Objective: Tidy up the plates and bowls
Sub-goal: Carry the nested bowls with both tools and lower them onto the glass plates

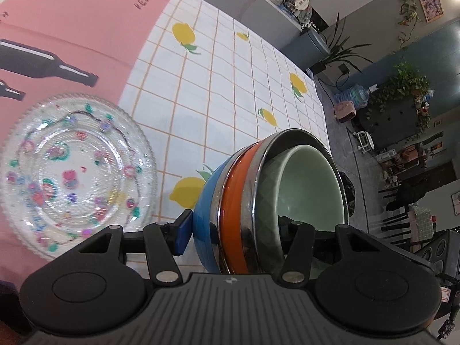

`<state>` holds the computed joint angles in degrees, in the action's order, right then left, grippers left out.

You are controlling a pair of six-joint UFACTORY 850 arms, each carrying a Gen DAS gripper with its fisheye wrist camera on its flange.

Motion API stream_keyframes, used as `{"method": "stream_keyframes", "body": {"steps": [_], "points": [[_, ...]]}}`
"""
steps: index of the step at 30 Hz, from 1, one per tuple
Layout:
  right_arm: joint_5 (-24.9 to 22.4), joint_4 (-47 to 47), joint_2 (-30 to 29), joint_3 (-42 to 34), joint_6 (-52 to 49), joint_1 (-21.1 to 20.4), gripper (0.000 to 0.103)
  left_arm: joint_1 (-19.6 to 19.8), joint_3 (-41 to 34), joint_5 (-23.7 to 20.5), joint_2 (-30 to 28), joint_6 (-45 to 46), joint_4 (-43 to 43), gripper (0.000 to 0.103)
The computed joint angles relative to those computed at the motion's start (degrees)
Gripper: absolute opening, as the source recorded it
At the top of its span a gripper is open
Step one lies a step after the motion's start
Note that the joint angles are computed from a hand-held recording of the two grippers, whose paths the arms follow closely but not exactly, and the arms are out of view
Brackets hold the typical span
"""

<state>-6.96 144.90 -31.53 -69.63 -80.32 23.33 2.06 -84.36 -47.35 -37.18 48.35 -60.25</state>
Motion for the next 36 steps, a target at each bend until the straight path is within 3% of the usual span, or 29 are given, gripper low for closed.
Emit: {"method": "stream_keyframes", "body": {"steps": [10,19,31,36], "points": [[0.70,-16.61,-1.45,-4.58,13.30,1.73,0.050,2.80,0.76,0.68,1.67,1.56,-2.13,0.060],[0.26,-46.79,-5.14,-12.73,39.55,3.27,0.050,6.06,-0.58,1.66,2.18,1.46,-4.38,0.060],[-3.75,-78.14,-12.38,-23.92,68.94,3.92,0.050,8.41,-4.63,2.06,-1.25,-3.45,-2.35,0.060],[-6.79,-83.54,-15.93,-27.51,73.92,3.75,0.050,8.57,-6.20,1.84,-3.50,-7.85,0.82,0.060]]}}
